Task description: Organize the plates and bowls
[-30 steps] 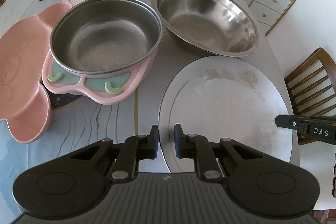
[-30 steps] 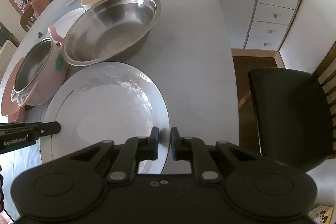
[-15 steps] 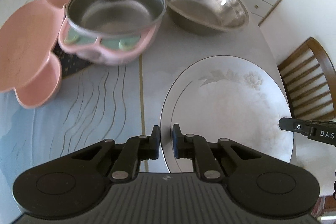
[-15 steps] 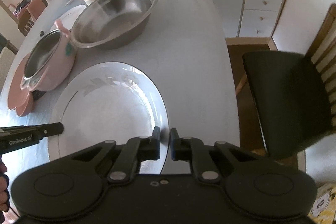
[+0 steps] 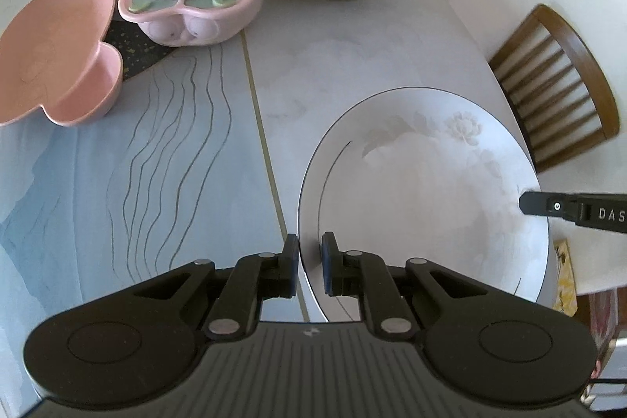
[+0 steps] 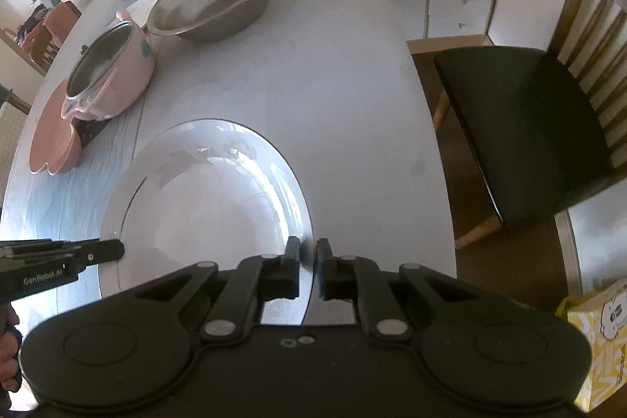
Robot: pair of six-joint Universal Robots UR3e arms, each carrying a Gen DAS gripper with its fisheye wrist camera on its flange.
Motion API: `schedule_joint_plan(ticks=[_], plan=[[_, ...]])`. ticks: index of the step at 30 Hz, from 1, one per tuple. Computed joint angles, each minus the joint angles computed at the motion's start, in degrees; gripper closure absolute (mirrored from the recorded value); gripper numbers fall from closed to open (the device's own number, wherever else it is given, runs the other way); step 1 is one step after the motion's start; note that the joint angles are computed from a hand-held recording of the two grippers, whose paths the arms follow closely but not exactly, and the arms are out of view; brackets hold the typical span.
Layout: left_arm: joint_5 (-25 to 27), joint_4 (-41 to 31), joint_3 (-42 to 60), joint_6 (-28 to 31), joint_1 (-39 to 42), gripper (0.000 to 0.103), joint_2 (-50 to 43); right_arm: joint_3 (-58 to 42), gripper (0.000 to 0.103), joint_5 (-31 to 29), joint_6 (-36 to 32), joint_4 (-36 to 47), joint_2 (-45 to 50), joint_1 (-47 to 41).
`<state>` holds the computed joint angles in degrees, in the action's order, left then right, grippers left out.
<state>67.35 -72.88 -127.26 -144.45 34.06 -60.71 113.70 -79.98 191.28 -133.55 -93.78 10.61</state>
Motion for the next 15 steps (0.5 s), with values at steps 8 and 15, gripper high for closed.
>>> schedule_joint_plan(ticks=[8, 15], plan=[[-0.88, -4.49, 0.4, 5.33, 2.09, 0.093, 3.07, 2.5, 0.094, -1.89, 2.88, -0.71, -1.59, 1.87], [-1.45, -4.01, -0.07, 7.6, 2.13, 0.093, 3.57, 2.7, 0.092, -3.39, 3.99, -0.86, -0.41, 2.89]])
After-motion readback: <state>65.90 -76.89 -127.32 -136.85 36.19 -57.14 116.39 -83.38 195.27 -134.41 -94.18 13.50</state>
